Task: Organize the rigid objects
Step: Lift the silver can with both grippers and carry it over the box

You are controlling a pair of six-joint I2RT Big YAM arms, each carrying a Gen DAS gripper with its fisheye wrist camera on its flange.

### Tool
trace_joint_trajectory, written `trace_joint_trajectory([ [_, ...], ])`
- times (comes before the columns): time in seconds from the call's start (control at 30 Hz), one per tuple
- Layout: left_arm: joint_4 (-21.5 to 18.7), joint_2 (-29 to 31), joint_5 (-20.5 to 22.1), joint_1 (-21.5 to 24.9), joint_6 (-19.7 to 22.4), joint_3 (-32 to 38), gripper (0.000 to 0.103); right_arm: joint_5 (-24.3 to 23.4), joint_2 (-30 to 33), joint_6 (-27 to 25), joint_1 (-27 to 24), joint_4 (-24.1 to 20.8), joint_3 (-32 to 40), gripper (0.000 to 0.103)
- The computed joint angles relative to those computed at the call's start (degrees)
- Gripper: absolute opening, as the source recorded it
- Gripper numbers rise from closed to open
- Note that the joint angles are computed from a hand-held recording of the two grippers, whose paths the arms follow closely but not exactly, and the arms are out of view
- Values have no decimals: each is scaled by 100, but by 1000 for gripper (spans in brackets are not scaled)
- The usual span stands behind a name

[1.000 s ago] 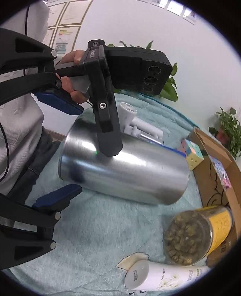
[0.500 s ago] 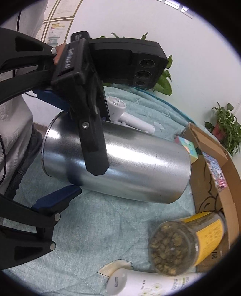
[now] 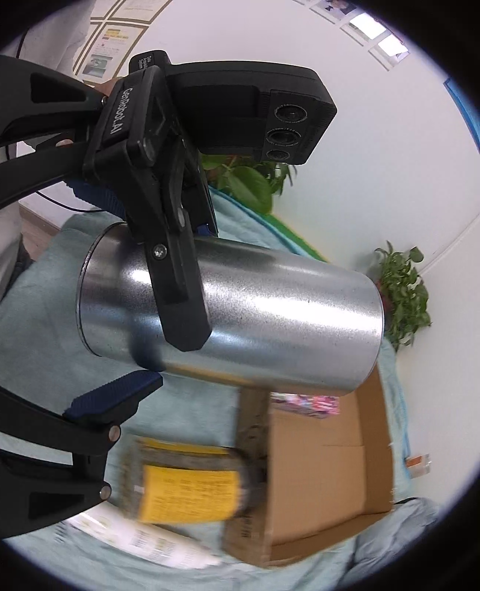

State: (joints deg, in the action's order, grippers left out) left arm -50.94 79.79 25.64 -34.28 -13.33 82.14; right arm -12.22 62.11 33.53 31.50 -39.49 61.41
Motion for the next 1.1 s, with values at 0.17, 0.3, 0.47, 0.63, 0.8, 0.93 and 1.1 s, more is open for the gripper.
trace_joint_trajectory([
  [0.17,-471,768,-21,62,172,1236,83,-292,371,-442,-483,-159,554,80],
  [0.3,-983,1480,23,127,306,2316,83,-577,767,-697,-819,-366,988,80],
  [0.47,-1566,2363,95,198,373,3527,83,-891,1302,-815,-1137,-524,1502,80],
  [0.63,-2029,3117,202,240,383,4389,83,-1219,1777,-979,-1418,-870,1904,80],
  [0.8,-2142,3570,384,266,259,4616,83,-1474,2253,-1067,-1637,-1083,2122,80],
  [0.93,-2250,3974,568,319,105,4952,84,-1657,2552,-1081,-1775,-1083,2186,80],
  [1.1,-2704,4520,725,396,27,5835,84,-1780,2733,-1031,-1872,-1038,2321,81],
])
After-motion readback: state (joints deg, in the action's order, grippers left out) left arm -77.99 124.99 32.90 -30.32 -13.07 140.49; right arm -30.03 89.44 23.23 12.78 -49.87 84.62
